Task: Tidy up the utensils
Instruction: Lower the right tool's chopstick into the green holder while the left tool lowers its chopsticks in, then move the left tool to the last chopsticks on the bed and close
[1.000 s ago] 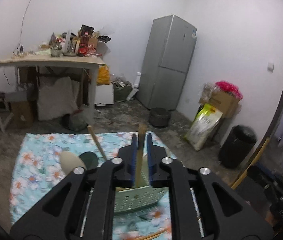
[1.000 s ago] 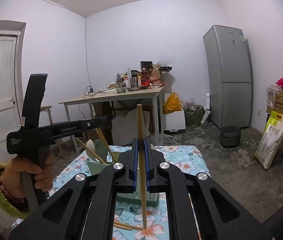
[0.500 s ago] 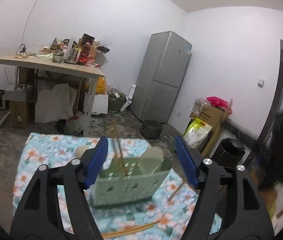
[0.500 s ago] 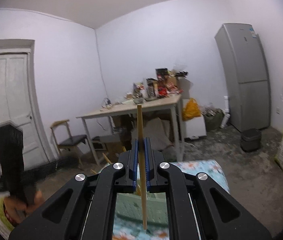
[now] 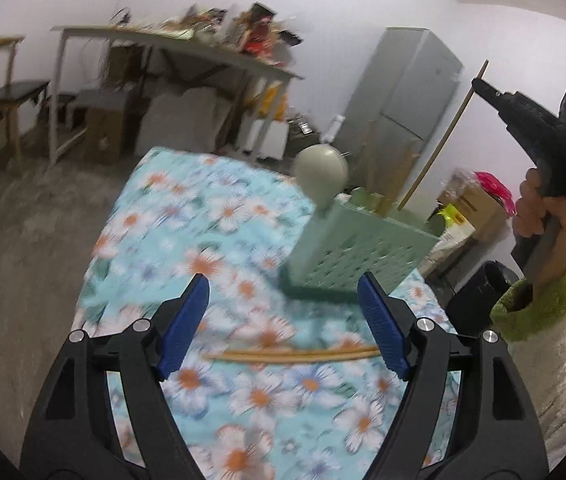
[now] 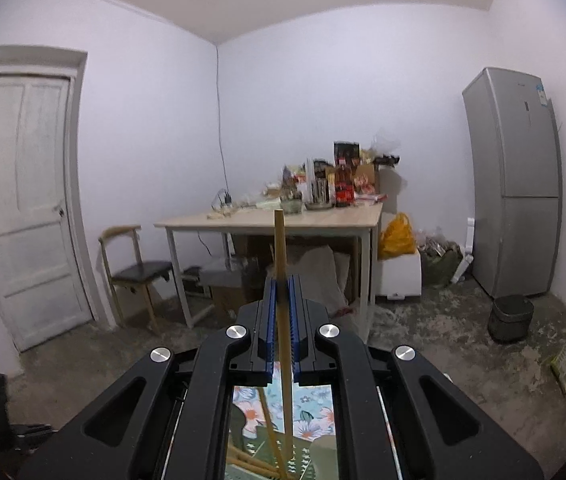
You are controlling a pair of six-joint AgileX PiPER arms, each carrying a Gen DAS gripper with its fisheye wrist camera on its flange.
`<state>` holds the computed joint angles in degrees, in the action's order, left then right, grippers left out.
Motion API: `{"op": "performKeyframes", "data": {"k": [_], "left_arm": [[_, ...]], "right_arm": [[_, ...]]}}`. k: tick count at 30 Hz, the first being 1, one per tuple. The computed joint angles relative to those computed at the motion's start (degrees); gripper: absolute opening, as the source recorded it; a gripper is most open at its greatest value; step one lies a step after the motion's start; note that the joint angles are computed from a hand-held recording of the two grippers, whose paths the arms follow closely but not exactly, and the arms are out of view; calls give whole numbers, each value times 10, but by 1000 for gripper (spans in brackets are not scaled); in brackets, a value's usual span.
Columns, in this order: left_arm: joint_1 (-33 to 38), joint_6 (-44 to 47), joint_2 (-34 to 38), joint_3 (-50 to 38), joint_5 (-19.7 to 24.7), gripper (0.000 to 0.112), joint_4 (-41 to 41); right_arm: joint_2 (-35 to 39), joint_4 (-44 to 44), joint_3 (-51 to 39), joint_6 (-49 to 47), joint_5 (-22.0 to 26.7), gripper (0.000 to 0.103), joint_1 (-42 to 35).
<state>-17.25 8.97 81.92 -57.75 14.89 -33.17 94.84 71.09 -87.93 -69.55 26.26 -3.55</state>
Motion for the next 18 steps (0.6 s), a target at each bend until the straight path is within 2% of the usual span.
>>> {"op": "performKeyframes", "data": {"k": [7, 9, 11, 12, 13, 18], "left_arm": [[15, -31, -17, 42, -13, 75, 29], [18, -19, -20, 47, -14, 77, 17], [19, -17, -17, 46, -15, 77, 16], [16, -34, -21, 47, -14, 77, 31], [15, -32, -21, 47, -14, 78, 27], [8, -33, -18, 46, -14, 79, 24]], "right_arm": [[77, -139, -35, 102, -56, 7, 50], [94, -198, -48, 149, -48, 9, 55], [104, -253, -63, 197, -44, 23, 59], [100, -253, -58, 195, -47, 39, 60], [89, -231, -45, 169, -55, 50, 60], [38, -146, 1, 82, -67, 57, 50]]}}
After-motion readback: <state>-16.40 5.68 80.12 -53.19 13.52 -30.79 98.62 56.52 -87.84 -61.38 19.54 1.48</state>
